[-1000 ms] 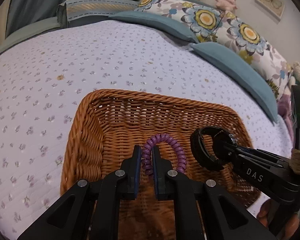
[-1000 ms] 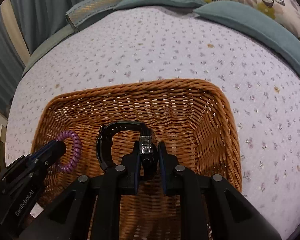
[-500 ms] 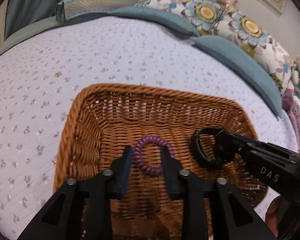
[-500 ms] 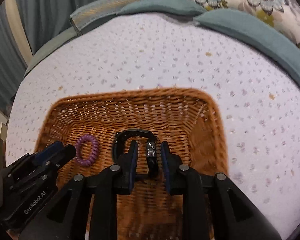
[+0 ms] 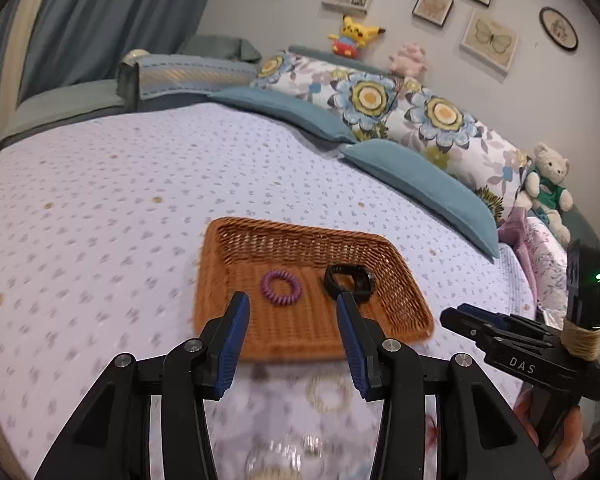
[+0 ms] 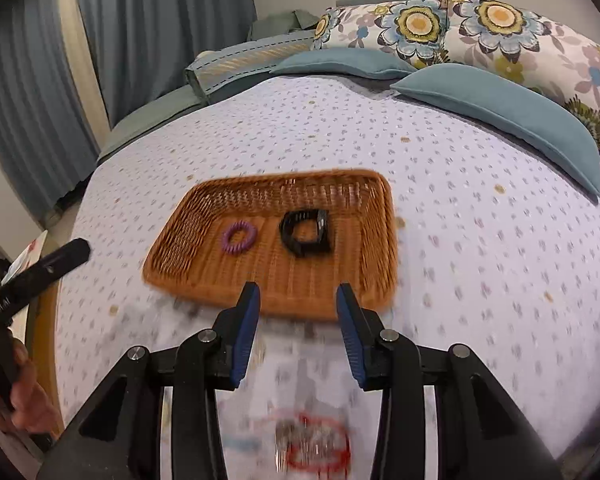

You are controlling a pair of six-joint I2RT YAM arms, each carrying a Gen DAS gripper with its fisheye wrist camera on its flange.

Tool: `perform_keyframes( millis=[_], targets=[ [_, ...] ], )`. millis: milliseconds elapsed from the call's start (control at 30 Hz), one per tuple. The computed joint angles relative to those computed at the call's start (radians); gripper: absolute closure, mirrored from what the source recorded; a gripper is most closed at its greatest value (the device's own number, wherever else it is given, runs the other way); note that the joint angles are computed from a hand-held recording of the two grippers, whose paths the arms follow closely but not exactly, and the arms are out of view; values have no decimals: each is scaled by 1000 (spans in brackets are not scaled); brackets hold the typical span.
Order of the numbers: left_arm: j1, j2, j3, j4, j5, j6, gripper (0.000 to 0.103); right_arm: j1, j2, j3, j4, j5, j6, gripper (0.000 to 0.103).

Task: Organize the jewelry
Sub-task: 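Carry both items into the wicker basket and open both tools to release, then grasp the cream coil hair tie with the left tool while the right tool grasps the light blue hair clip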

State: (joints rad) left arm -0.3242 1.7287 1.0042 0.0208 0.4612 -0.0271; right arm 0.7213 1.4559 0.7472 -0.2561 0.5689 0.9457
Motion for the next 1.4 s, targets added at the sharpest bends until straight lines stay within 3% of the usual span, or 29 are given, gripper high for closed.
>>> perform_keyframes(
  millis=[233, 600, 1000, 1200, 1333, 1400],
  targets=[
    [124, -176, -276, 23, 46, 68, 57, 202, -63, -125, -45, 86, 226, 61],
    [144, -132, -443, 160, 23, 83, 57, 355, 47, -164, -2, 92, 379, 61],
    [124, 40, -402, 175, 20, 96, 57, 220, 341, -30, 272, -135, 123, 61],
    [108, 78, -379, 160, -6, 99, 57, 174, 389, -42, 393, -259, 61, 61],
    [101, 95, -370, 160, -20, 103, 57, 232, 380, -30, 385, -305, 11, 61],
    [96, 96, -369, 160, -27, 103, 57, 267, 374, -11, 338, -274, 7, 61]
  ],
)
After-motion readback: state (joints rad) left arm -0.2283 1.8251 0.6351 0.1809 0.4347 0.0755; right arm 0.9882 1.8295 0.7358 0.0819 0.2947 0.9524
